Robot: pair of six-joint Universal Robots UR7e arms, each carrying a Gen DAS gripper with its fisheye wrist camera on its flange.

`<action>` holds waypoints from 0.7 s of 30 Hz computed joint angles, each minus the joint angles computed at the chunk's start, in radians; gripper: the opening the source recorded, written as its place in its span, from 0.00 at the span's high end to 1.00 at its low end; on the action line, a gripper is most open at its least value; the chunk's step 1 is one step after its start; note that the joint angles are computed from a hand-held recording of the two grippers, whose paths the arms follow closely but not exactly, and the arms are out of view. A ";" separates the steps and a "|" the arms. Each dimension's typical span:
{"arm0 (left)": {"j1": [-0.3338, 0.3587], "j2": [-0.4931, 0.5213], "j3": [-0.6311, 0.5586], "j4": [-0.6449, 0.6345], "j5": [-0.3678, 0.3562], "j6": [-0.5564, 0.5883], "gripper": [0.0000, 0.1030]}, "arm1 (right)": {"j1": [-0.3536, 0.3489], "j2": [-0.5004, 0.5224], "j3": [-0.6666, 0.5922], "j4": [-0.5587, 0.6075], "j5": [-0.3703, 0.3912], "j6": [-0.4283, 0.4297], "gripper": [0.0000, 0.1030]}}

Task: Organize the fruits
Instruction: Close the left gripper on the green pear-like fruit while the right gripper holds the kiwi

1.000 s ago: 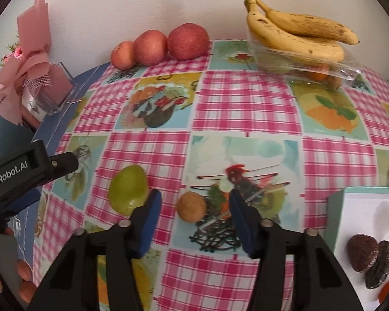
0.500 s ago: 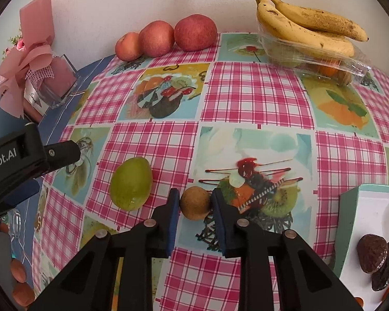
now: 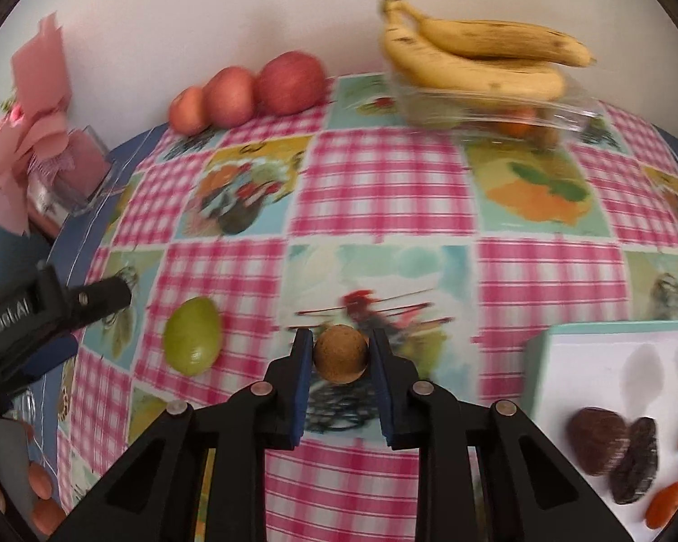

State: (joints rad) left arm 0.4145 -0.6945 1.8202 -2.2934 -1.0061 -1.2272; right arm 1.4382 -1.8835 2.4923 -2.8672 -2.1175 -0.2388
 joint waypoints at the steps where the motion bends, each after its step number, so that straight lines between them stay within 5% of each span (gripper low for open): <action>1: 0.000 0.009 -0.005 -0.012 -0.014 0.013 0.25 | -0.009 -0.016 -0.003 0.011 0.004 0.003 0.74; 21: -0.008 0.094 -0.060 -0.003 -0.063 0.085 0.54 | -0.064 -0.140 -0.034 0.096 0.050 -0.018 0.74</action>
